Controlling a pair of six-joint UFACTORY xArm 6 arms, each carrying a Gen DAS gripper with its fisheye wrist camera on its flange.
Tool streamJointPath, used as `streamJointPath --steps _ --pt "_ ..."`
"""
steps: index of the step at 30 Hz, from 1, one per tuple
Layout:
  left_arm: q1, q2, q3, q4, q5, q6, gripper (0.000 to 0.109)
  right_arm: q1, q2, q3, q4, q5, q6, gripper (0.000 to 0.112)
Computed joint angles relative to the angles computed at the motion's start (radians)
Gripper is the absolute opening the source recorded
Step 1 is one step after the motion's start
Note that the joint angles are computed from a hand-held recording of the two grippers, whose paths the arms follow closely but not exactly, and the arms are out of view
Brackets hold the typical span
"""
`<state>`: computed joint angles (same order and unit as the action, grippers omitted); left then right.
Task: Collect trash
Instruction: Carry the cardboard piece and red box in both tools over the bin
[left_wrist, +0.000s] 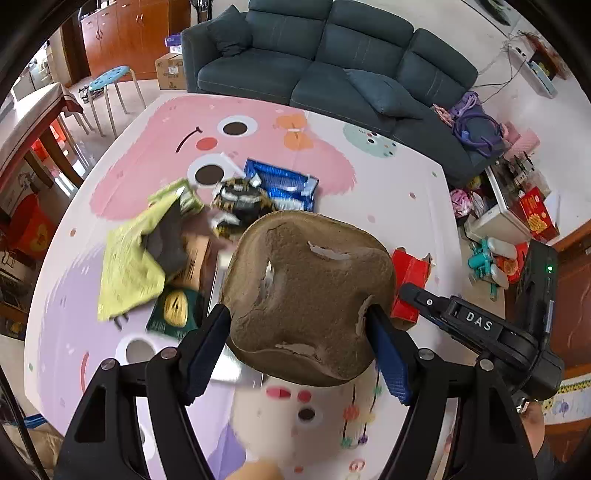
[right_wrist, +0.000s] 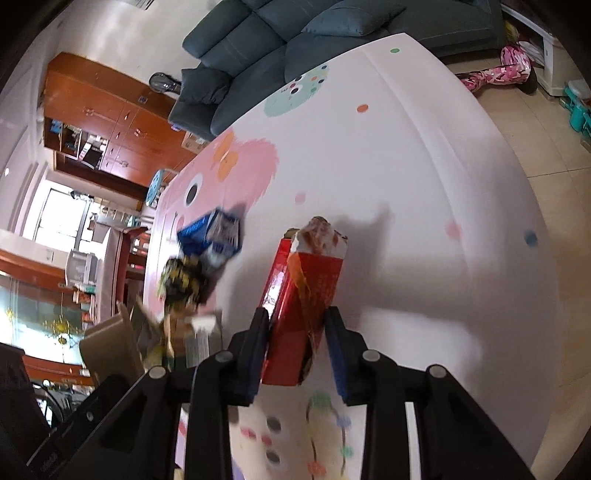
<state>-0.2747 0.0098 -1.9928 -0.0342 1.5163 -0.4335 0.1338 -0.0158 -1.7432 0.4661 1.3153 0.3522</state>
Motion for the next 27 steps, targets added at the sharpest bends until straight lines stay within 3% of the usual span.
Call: streamJointPath --steps 8,16,23,25,27 --pt "0.006 -0.251 0.256 -0.042 -0.03 0.027 0.073 0.037 -0.222 0.171 -0.037 0.038 0.035 0.031" --pt "0.055 -0.541 0.48 -0.097 0.027 0.096 0.073 0.185 -0.464 0.333 -0.117 0.037 0.227 0.031" --pt "0.189 -0.784 0.598 -0.187 0.161 0.212 0.073 0.491 -0.6 0.376 -0.299 0.029 0.496 0.031" --pt "0.269 -0.838 0.612 -0.231 0.213 0.274 0.073 0.609 -0.625 0.379 -0.377 0.027 0.602 0.031" --pt "0.41 -0.891 0.624 -0.309 0.289 0.375 0.073 0.715 -0.642 0.382 -0.445 0.035 0.694 0.031"
